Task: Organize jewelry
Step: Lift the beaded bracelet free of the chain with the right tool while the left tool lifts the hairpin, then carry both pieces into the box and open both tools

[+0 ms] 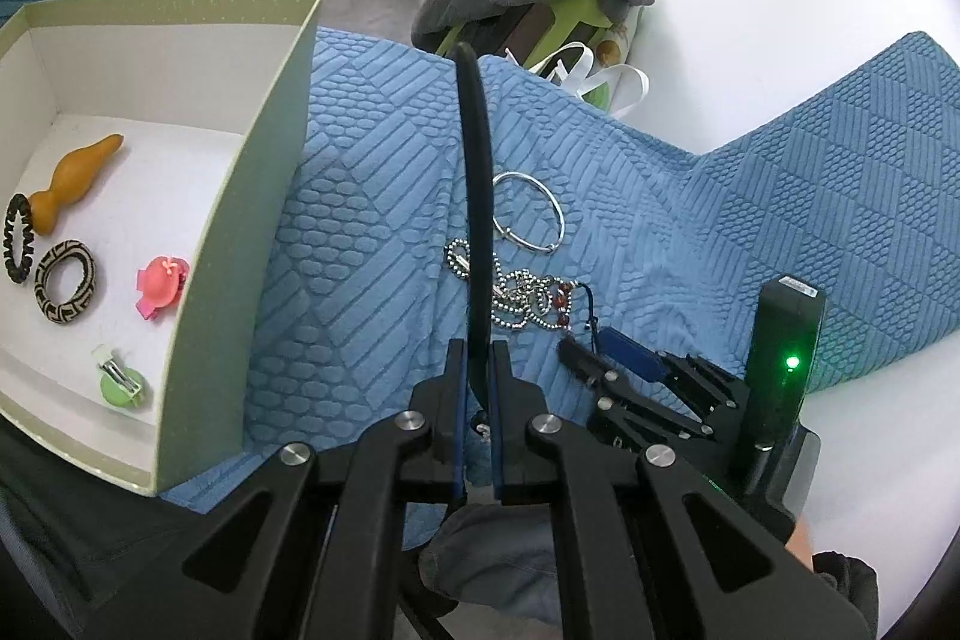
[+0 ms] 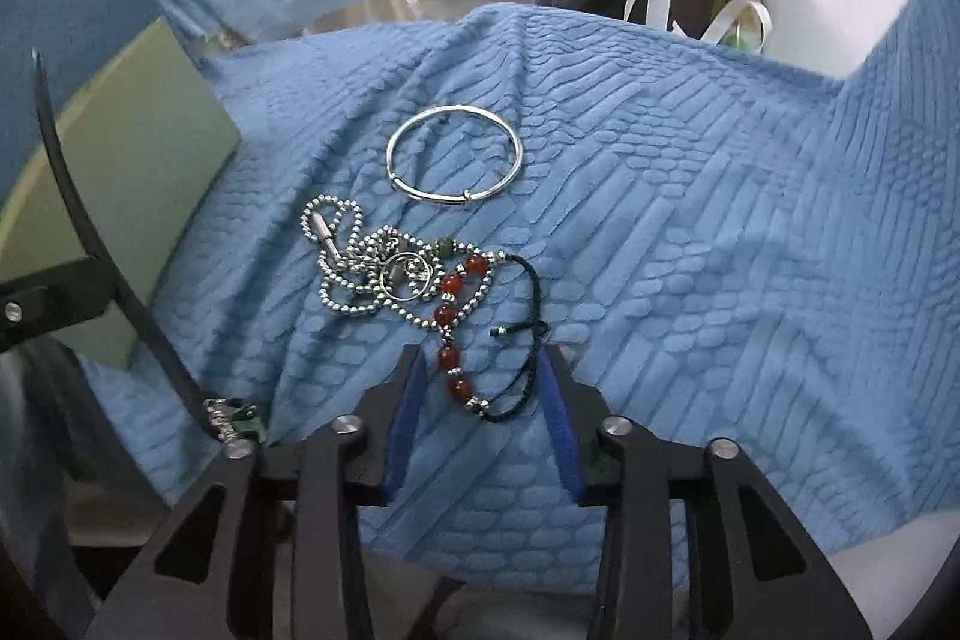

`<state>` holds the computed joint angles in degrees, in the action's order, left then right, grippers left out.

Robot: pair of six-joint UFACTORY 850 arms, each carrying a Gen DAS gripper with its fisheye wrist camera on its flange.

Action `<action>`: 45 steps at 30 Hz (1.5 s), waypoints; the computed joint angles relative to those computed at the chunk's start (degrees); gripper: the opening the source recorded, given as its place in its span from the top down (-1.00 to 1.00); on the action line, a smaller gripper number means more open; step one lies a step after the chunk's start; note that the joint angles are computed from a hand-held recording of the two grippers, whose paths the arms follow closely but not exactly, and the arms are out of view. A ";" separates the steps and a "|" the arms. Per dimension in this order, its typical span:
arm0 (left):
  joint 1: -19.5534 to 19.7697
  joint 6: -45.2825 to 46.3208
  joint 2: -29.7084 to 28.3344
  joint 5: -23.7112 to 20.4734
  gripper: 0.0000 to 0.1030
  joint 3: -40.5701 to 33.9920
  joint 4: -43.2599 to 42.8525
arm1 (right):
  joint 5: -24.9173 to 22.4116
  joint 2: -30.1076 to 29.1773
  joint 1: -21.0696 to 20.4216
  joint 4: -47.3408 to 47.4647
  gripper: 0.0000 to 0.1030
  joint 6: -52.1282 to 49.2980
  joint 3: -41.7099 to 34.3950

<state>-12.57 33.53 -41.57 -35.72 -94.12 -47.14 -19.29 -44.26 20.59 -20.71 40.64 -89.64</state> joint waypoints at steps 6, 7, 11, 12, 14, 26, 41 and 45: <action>-0.14 -0.87 0.05 -0.07 0.89 -0.74 1.89 | -0.55 0.49 -0.47 1.32 0.86 2.47 0.23; -0.04 -0.91 0.00 -0.45 0.89 -1.05 2.00 | 0.23 1.20 -0.55 0.99 0.86 3.25 0.74; 0.18 -0.81 0.36 -1.69 0.89 -1.90 3.19 | 0.56 2.48 -0.32 -3.16 0.86 8.10 0.18; 0.31 -0.87 0.39 -2.28 0.89 -2.28 3.44 | 0.56 2.99 -0.21 -4.01 0.86 9.49 0.41; 0.44 -1.13 0.57 -2.79 0.89 -2.92 4.50 | 0.41 4.11 -0.03 -4.32 0.86 10.99 0.82; 2.35 -3.85 0.30 -7.41 0.89 -11.13 10.45 | -4.99 8.11 2.36 -9.05 0.86 15.94 -3.50; 7.40 -2.80 0.83 -11.26 0.89 -18.26 14.68 | -11.38 3.18 7.29 -9.79 0.85 10.94 -22.43; 9.37 -2.27 -0.23 -11.81 0.89 -19.47 15.89 | -12.09 -0.48 8.57 -6.46 0.85 7.46 -27.56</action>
<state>-3.20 31.25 -41.80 -47.52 -113.59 -31.26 -31.38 -44.74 29.16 -27.16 48.10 -117.19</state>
